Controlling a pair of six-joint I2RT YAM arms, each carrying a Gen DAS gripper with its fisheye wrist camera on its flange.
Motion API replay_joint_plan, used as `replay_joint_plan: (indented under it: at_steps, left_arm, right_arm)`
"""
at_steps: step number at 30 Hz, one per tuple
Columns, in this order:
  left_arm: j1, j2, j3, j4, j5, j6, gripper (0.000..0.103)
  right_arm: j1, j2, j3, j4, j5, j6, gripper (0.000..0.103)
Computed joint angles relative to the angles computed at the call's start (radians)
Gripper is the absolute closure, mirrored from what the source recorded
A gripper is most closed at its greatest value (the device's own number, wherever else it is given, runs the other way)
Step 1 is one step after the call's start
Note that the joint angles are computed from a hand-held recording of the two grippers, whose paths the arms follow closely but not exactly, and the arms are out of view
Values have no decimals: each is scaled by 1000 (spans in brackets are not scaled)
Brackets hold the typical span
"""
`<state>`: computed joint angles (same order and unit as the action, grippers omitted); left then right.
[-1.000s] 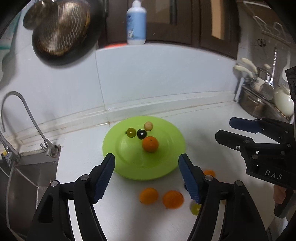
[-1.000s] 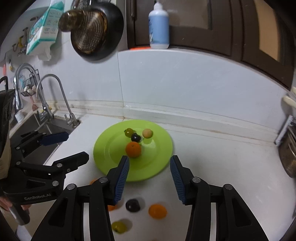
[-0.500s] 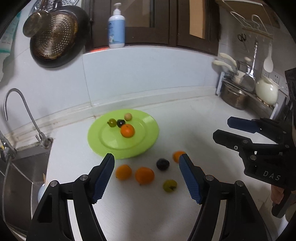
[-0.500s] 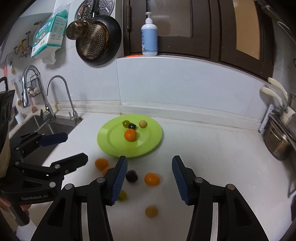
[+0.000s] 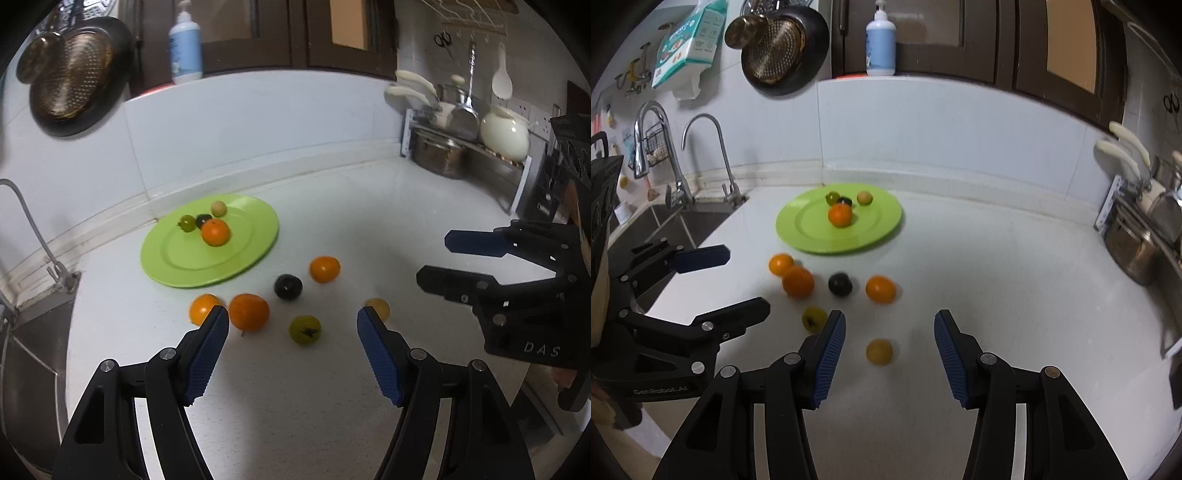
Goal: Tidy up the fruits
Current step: 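Move both open grippers back toward the remaining fruits, then grasp the green lime with the left gripper while the right gripper grasps the tan fruit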
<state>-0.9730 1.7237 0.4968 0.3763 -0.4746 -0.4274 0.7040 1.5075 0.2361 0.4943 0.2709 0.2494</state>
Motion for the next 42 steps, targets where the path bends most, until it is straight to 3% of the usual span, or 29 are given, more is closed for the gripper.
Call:
replay_joint_plan:
  at_steps: [7,15,30,38,42]
  left_arm:
    - [41,118,44,43,82,14,33]
    - [95,248,120,48,176,31,44]
    - [152,363,233,-2,261,26,58]
    - [161,378,253,-18,291,37,72]
    - [163,369,242,-15,299,28,73]
  right_arm:
    - [-41,163,-5,129,-84,3,52]
    - [-104,351,59,196,-172,-5,55]
    - [-135,518,178,186,-235,3,68]
    - [-132,542,215,158,-239,10,76]
    - [-132,546,218,160,-238,14,76]
